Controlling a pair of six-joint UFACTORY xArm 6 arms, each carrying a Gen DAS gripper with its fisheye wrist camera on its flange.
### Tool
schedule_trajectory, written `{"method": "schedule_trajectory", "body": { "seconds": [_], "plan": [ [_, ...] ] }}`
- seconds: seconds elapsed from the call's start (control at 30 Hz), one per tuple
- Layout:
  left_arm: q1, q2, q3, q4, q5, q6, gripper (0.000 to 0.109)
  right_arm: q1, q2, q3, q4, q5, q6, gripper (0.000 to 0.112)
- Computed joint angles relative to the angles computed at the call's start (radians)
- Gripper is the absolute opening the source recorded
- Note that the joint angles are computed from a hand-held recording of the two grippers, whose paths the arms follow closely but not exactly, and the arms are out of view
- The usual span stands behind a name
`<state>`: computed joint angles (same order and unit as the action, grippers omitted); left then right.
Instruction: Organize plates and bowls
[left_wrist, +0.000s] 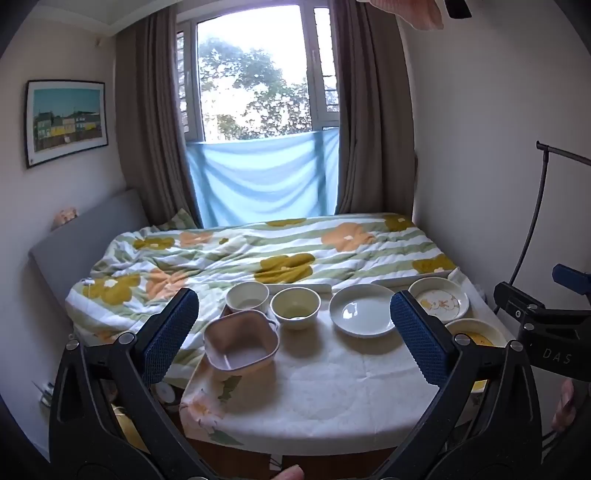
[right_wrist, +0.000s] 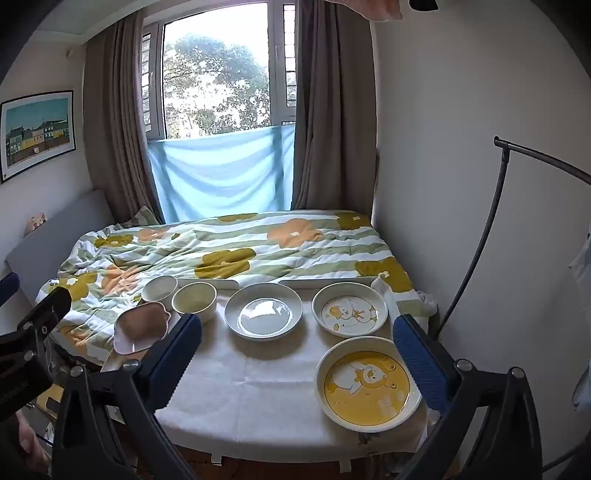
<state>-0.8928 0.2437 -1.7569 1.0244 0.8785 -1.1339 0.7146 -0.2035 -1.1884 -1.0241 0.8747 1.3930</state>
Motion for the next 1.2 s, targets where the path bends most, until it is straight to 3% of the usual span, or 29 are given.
{"method": "schedule_trajectory", "body": {
  "seconds": [0.2,0.53,1.2],
  "plan": [
    [0.005,-0.019,0.035,0.069,-0.021,-0.091,0.103,0.001,-0.01,0.011,-0.029,-0.002,0.016,0.103],
    [-0.017,-0.024,0.035,0.104,0.004,-0.121,0.103,-0.001,-0.003,-0.006,-0.021,0.005,-0.009,0.103],
    [-0.027,-0.016,0.016,0.088,-0.001,-0.095,0.103,-0.001,-0.005,0.0,-0.018,-0.008,-0.005,0.103]
  ]
}}
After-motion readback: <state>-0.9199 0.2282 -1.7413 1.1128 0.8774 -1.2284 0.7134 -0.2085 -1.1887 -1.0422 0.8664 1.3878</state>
